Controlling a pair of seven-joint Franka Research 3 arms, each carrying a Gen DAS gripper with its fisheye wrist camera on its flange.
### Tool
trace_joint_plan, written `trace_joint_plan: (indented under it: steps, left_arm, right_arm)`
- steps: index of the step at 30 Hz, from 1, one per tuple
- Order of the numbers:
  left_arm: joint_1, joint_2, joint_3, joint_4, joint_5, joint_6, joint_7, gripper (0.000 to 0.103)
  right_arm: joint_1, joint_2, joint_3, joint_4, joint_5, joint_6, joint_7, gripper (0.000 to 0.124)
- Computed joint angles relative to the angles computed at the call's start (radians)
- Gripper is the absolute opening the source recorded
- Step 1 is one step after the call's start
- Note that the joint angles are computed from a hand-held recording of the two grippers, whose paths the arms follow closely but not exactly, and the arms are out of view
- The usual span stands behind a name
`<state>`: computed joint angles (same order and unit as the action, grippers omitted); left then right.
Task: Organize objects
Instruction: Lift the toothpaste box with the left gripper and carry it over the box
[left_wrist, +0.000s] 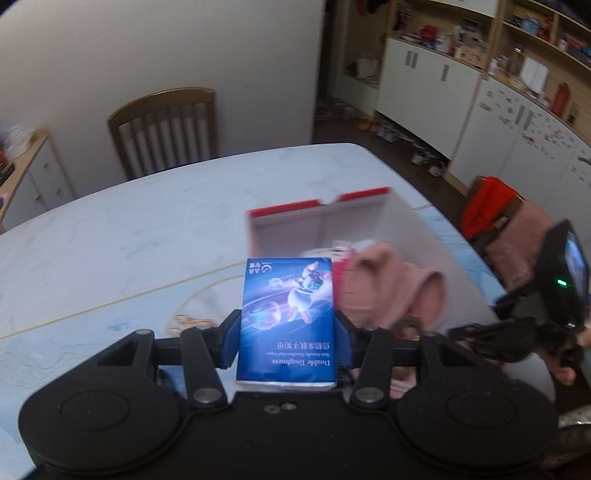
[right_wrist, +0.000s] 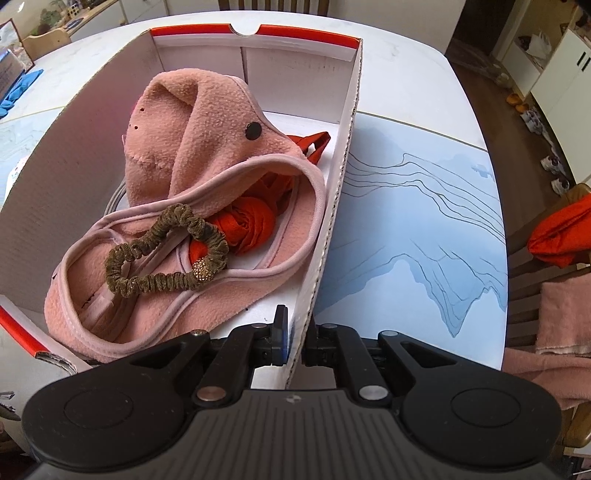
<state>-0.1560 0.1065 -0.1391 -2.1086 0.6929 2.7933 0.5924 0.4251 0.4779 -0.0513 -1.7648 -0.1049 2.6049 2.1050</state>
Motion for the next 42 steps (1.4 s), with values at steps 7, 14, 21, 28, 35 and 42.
trace_joint_plan:
  steps: [7, 14, 21, 28, 35, 42]
  left_arm:
    - [-0.052, 0.071, -0.023, 0.085, -0.027, -0.042, 0.011, 0.048]
    - [-0.099, 0.16, -0.029, 0.183, -0.081, -0.09, 0.07, 0.048]
    - [-0.128, 0.245, -0.036, 0.277, -0.153, -0.127, 0.156, 0.048]
    - [-0.143, 0.34, -0.036, 0.367, -0.216, -0.198, 0.256, 0.048]
    - [-0.125, 0.359, -0.03, 0.355, -0.259, -0.167, 0.317, 0.048]
    - [-0.086, 0.368, -0.045, 0.323, -0.323, -0.115, 0.396, 0.048]
  right_arm:
    - [-0.012, -0.01, 0.004, -0.029, 0.011, 0.043, -0.031, 0.006]
    - [-0.021, -0.021, 0.009, -0.058, 0.04, 0.082, -0.057, 0.006]
    - [-0.019, -0.021, 0.001, -0.071, 0.054, 0.113, -0.065, 0.006]
    - [-0.017, -0.029, -0.001, -0.087, 0.067, 0.127, -0.063, 0.006]
    - [-0.002, -0.039, -0.011, -0.096, 0.057, 0.116, -0.022, 0.006]
    - [0.01, -0.042, -0.012, -0.081, 0.029, 0.072, 0.028, 0.006]
